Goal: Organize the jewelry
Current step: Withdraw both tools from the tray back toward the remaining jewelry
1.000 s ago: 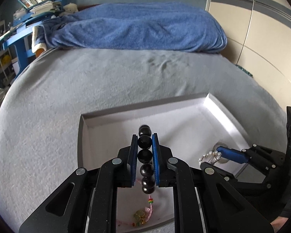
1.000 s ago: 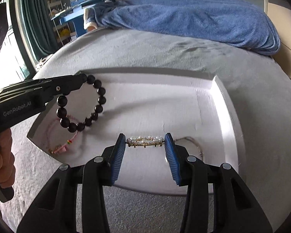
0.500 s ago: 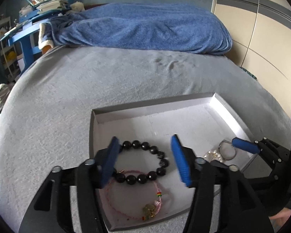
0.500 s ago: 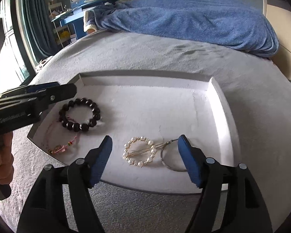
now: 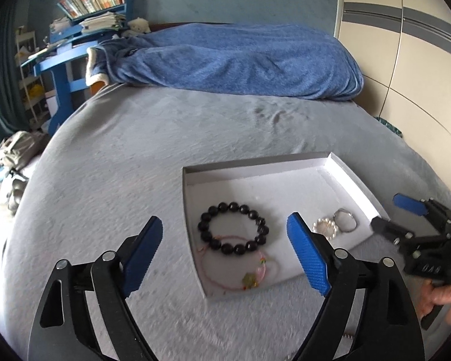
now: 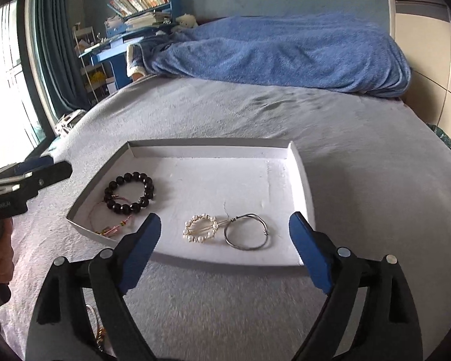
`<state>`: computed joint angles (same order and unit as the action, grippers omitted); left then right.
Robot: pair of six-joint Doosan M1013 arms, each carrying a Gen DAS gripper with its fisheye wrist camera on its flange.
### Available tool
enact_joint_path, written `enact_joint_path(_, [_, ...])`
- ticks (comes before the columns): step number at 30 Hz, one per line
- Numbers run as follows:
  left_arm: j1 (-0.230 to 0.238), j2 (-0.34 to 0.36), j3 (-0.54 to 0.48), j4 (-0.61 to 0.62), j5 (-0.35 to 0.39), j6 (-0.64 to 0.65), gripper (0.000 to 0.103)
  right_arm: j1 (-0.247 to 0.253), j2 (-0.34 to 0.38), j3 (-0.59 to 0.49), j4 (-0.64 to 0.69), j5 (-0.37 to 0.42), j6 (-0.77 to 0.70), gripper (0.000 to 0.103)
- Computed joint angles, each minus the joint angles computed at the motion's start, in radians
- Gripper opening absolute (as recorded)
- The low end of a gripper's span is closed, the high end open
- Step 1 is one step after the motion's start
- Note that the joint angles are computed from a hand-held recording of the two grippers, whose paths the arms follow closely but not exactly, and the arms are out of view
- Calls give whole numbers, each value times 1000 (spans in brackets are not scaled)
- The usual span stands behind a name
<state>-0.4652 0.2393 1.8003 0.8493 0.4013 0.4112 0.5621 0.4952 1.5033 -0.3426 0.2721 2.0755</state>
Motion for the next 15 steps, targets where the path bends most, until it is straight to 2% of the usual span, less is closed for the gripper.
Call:
enact_joint_path(8, [-26, -53, 70, -16, 11, -58, 86, 1, -57, 83, -105, -13, 145, 90])
enact_joint_path(15, [-83, -106, 147, 18, 23, -128, 87, 6, -109, 159, -204, -35, 267, 91])
